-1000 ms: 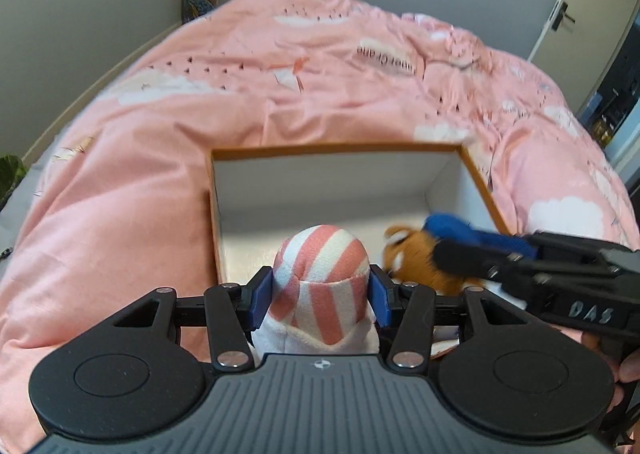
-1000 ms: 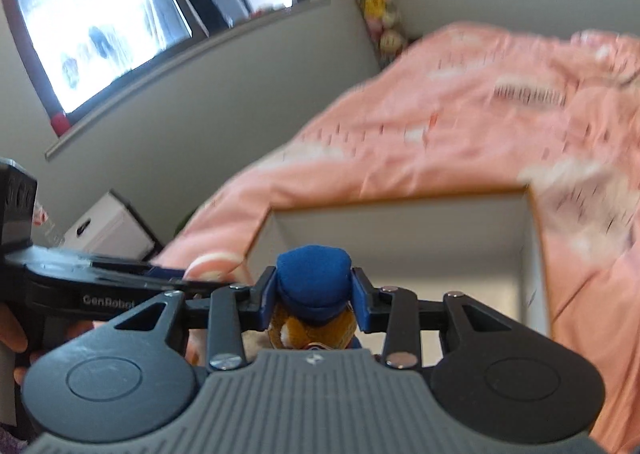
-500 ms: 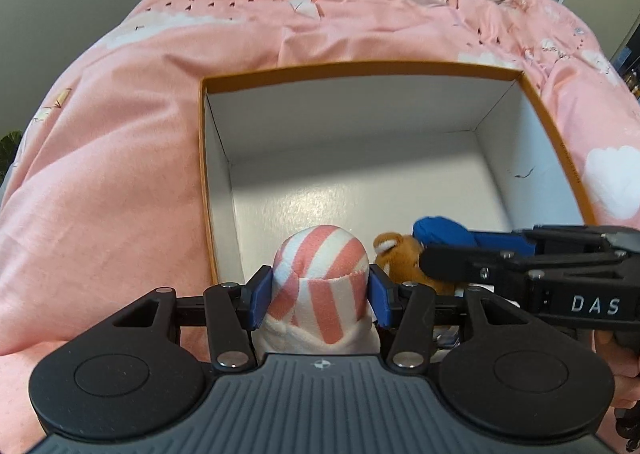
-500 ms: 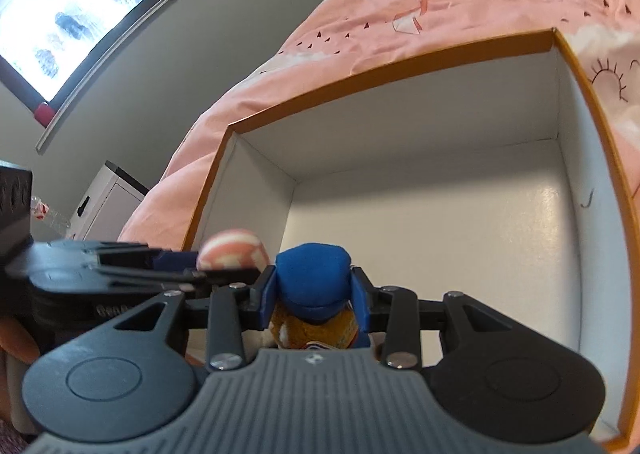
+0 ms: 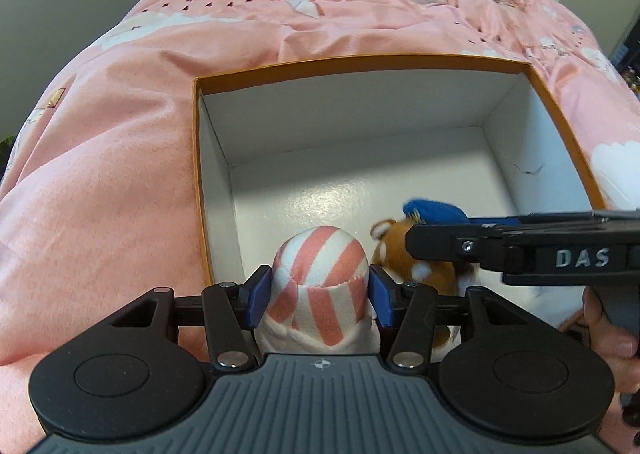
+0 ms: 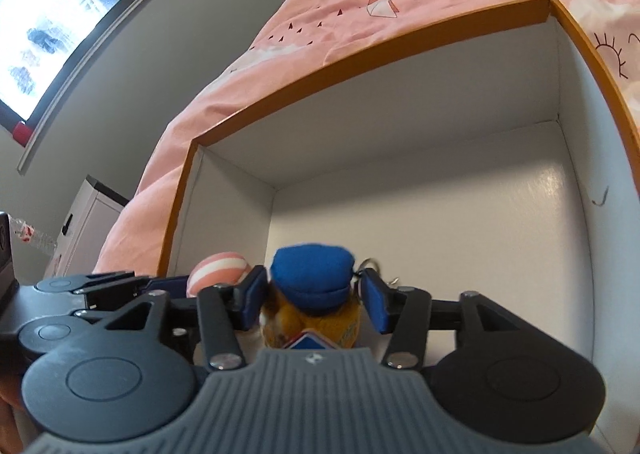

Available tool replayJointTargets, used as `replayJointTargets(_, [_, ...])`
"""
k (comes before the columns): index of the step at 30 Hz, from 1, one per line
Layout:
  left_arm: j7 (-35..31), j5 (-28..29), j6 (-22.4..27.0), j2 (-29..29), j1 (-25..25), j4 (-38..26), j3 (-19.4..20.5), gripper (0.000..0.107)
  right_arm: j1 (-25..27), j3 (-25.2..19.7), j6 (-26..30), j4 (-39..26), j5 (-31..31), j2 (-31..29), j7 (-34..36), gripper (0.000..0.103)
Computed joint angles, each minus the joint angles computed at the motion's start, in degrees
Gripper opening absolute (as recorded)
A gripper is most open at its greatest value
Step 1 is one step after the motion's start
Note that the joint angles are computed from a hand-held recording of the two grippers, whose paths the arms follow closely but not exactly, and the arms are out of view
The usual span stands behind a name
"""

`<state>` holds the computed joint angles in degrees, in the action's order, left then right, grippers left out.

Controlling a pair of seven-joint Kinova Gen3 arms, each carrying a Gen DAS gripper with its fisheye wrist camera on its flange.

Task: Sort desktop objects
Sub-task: 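Lower both plush toys into the orange box and open both tools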

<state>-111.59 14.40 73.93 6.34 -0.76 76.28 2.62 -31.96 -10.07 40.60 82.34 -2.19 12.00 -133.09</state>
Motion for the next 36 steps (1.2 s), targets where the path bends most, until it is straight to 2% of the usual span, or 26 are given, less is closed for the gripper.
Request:
replayJointTargets(3, [-1.6, 0.9, 0.5, -0.3, -0.6, 0.2, -0.2, 0.059, -1.6, 0.6, 0.6, 0.6, 3.5, -1.6, -2.5, 0.069])
replayJointTargets(6, [-1.4, 1.5, 1.5, 0.3, -0.9, -0.8, -0.3, 0.059, -0.8, -0.1, 1.2, 0.8, 2.9, -2.6, -1.3, 0.069])
replayJointTargets(10, [-1.5, 2.8, 3.0, 1.5, -1.6, -2.3, -0.3, 0.059, -1.2, -0.6, 8.4, -4.7, 3.2, 0.4, 2.1, 0.068])
replayJointTargets(12, [-1.4, 3.4, 3.2, 1.8, -1.9, -2.8, -0.3, 0.061, -1.8, -0.4, 11.6, -7.0, 3.5, 2.4, 2.9, 0.060])
replayJointTargets(16, [-1.9, 5.0, 3.2, 2.2, -2.8, -2.9, -0.4, 0.061, -1.3, -0.3, 14.4, -8.6, 0.6, 5.1, 5.0, 0.045])
replayJointTargets(17, [-2.0, 5.3, 3.5, 2.3, -3.0, -3.1, -0.4, 0.061, -1.4, -0.1, 15.2, -9.3, 0.5, 5.9, 5.2, 0.037])
replayJointTargets(18, [-2.3, 5.6, 3.5, 2.3, -3.2, -3.0, -0.4, 0.061, -1.2, -0.1, 15.4, -9.5, -0.1, 6.2, 5.8, 0.032])
replayJointTargets(22, [-2.7, 5.4, 3.7, 2.1, -3.3, -3.2, -0.3, 0.064, -1.9, 0.1, 17.4, -11.8, 0.1, 7.5, 7.9, 0.030])
replayJointTargets(26, [-2.1, 8.0, 5.7, 2.1, -4.8, -4.6, -0.9, 0.072, -1.2, -0.5, 18.8, -13.7, -2.3, 9.0, 12.1, 0.028])
replayJointTargets(31, [-2.8, 8.9, 4.9, 0.1, -5.5, -4.1, -1.3, 0.072, -1.0, -0.5, 19.3, -14.8, -4.7, 10.0, 13.9, 0.027])
replayJointTargets(33, [-3.1, 9.3, 4.0, -1.0, -5.6, -3.2, -1.5, 0.072, -2.0, 0.0, 20.2, -15.7, -3.7, 10.7, 13.6, 0.027])
replayJointTargets(36, [-2.7, 7.6, -0.4, -3.8, -4.4, 0.0, -1.6, 0.072, -2.9, 0.5, 21.1, -16.6, -2.7, 11.0, 13.1, 0.027])
